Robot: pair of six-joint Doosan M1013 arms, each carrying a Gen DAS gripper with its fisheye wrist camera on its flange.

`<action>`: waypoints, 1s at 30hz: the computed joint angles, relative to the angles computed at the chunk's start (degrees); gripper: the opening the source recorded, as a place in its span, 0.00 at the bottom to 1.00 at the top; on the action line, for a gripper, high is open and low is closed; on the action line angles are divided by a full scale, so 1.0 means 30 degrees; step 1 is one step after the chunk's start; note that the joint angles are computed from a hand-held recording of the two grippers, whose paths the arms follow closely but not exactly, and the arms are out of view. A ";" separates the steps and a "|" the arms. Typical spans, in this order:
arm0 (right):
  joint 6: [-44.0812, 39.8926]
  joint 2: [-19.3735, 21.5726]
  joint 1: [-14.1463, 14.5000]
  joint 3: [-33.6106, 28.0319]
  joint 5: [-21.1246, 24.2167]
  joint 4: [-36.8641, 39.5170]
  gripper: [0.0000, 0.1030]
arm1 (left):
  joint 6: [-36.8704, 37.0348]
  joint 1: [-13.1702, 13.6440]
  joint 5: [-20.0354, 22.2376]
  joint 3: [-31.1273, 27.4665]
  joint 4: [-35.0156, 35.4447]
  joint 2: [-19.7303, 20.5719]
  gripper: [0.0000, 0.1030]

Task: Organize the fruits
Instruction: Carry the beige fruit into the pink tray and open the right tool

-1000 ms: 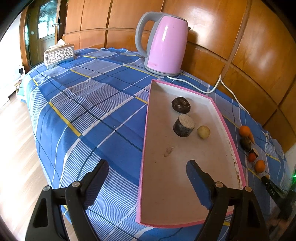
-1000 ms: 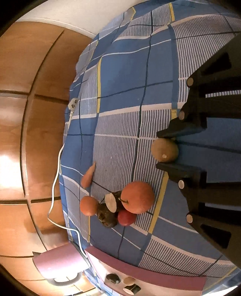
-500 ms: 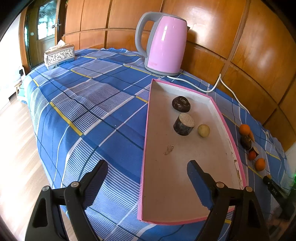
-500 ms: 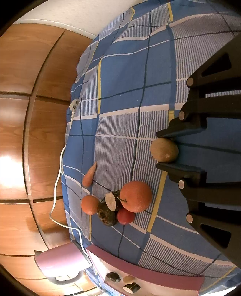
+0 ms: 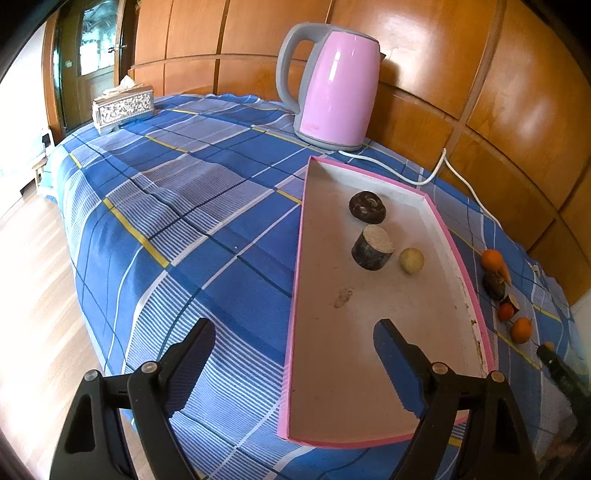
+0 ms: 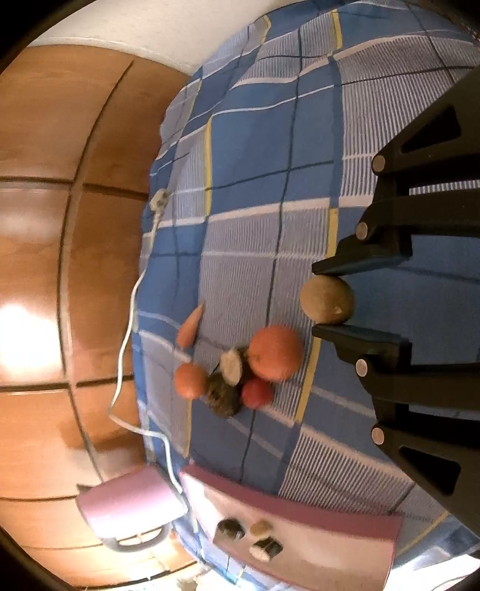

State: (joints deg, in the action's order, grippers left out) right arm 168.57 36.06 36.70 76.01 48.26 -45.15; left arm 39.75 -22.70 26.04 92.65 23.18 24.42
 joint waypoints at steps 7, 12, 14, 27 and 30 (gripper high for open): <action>-0.3417 0.0405 0.0163 -0.1527 -0.2575 0.1272 0.25 | -0.0361 0.0102 -0.0058 0.0052 0.0149 -0.0014 0.87; -0.8258 0.1579 0.0206 -0.3894 -0.3666 0.4678 0.25 | -0.0297 0.0199 -0.0012 0.0028 -0.0091 0.0049 0.87; -1.0168 0.2177 0.0253 -0.4945 -0.3568 0.6053 0.25 | -0.0193 0.0243 0.0008 0.0007 -0.0262 0.0083 0.87; -1.4396 0.4986 0.0445 -0.9679 -0.0532 0.9077 0.31 | 0.0107 0.0398 0.0254 -0.0143 -0.0793 0.0245 0.87; -1.3779 0.4814 0.0551 -0.9370 -0.0475 0.8106 0.32 | 0.0117 0.0356 0.0240 -0.0150 -0.0707 0.0235 0.87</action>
State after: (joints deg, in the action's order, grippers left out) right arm 127.23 50.50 38.36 47.90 46.83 -20.84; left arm 40.10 -21.63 26.76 92.20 21.06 25.13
